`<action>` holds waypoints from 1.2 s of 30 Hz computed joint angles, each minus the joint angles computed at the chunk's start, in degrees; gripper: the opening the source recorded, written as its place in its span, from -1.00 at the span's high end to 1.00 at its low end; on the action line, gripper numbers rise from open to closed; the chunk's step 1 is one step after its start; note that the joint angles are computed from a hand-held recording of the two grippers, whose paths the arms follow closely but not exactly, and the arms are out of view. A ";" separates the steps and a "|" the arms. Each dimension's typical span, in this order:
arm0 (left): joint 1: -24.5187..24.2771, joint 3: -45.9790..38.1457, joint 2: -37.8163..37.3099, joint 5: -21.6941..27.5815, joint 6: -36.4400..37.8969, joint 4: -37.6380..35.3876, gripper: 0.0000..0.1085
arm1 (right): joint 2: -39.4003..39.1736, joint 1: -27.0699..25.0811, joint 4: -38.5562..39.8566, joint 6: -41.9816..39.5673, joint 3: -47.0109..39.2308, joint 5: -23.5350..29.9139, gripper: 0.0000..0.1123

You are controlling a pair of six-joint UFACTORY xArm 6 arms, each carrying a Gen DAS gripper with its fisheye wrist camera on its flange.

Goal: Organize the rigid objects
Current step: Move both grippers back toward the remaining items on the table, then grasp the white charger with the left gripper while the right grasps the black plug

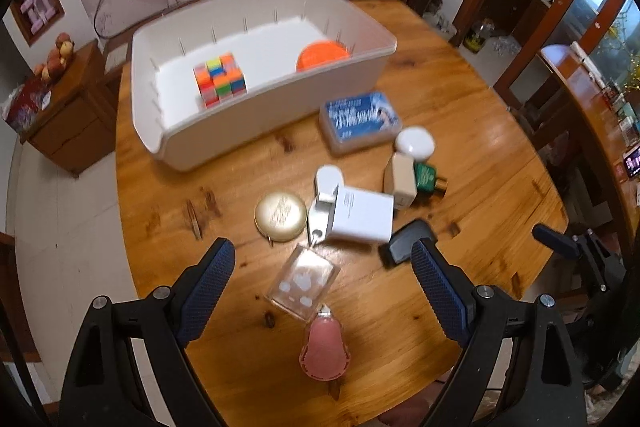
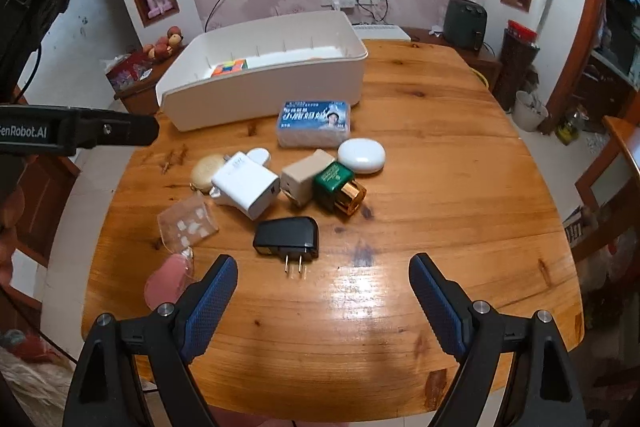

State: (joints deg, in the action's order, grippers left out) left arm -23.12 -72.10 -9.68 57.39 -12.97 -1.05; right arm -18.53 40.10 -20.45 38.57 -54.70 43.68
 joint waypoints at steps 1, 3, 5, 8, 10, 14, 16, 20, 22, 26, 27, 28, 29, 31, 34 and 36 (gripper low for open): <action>-0.08 0.30 0.34 0.04 0.30 -0.31 -0.68 | 0.24 0.17 -0.64 0.05 0.17 -0.14 -0.58; -0.33 0.20 1.25 0.45 1.14 -0.82 -0.68 | 1.20 0.62 -1.78 0.06 0.33 -0.69 -0.58; -0.94 -0.59 2.83 1.13 1.97 -1.31 -0.68 | 2.16 0.76 -1.48 -0.28 0.60 -1.99 -0.58; -1.85 -2.01 5.16 1.10 2.80 -1.55 -0.68 | 3.43 1.03 -2.11 0.45 1.48 -4.35 -0.58; -2.36 -3.25 6.91 0.89 3.50 -2.08 -0.68 | 4.55 1.23 -3.07 1.66 1.98 -6.30 -0.58; -3.03 -5.84 10.89 0.89 2.18 -1.33 -0.68 | 6.73 1.67 -5.50 4.71 2.13 -9.65 -0.58; -3.02 -6.93 12.55 1.42 1.04 -1.00 -0.68 | 8.38 1.97 -7.35 6.86 1.34 -10.27 -0.57; -3.33 -7.83 14.62 2.03 -0.29 0.76 -0.68 | 11.14 1.97 -8.49 9.29 0.11 -11.45 -0.57; -3.31 -8.05 15.26 2.31 -0.25 1.13 -0.68 | 12.29 2.08 -9.47 10.71 -0.54 -11.52 -0.57; -3.20 -8.59 16.54 2.72 0.23 0.96 -0.67 | 13.63 2.29 -11.00 12.05 -1.27 -11.40 -0.57; -3.16 -8.83 16.85 2.79 0.46 0.83 -0.67 | 14.04 2.39 -11.82 12.66 -1.56 -11.13 -0.57; -3.22 -9.14 17.23 2.83 0.41 0.91 -0.64 | 14.12 2.45 -12.28 13.12 -1.38 -11.18 -0.57; -3.20 -9.23 17.39 2.85 0.36 0.98 -0.62 | 14.46 2.46 -12.31 13.21 -1.58 -11.14 -0.57; -2.97 -9.57 17.87 3.17 0.27 0.85 -0.44 | 15.03 2.24 -12.56 13.57 -1.82 -11.66 -0.57; -2.22 -10.01 18.36 3.29 1.48 -1.28 -0.38 | 15.94 2.26 -13.14 13.99 -2.52 -11.99 -0.57; -1.80 -9.91 18.29 2.93 2.29 -1.64 -0.33 | 16.46 2.23 -13.82 14.26 -3.04 -12.27 -0.57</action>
State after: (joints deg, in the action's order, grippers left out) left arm -24.92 -82.01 8.61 60.31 -10.68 -2.69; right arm -2.06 42.33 -34.28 52.83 -57.74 31.41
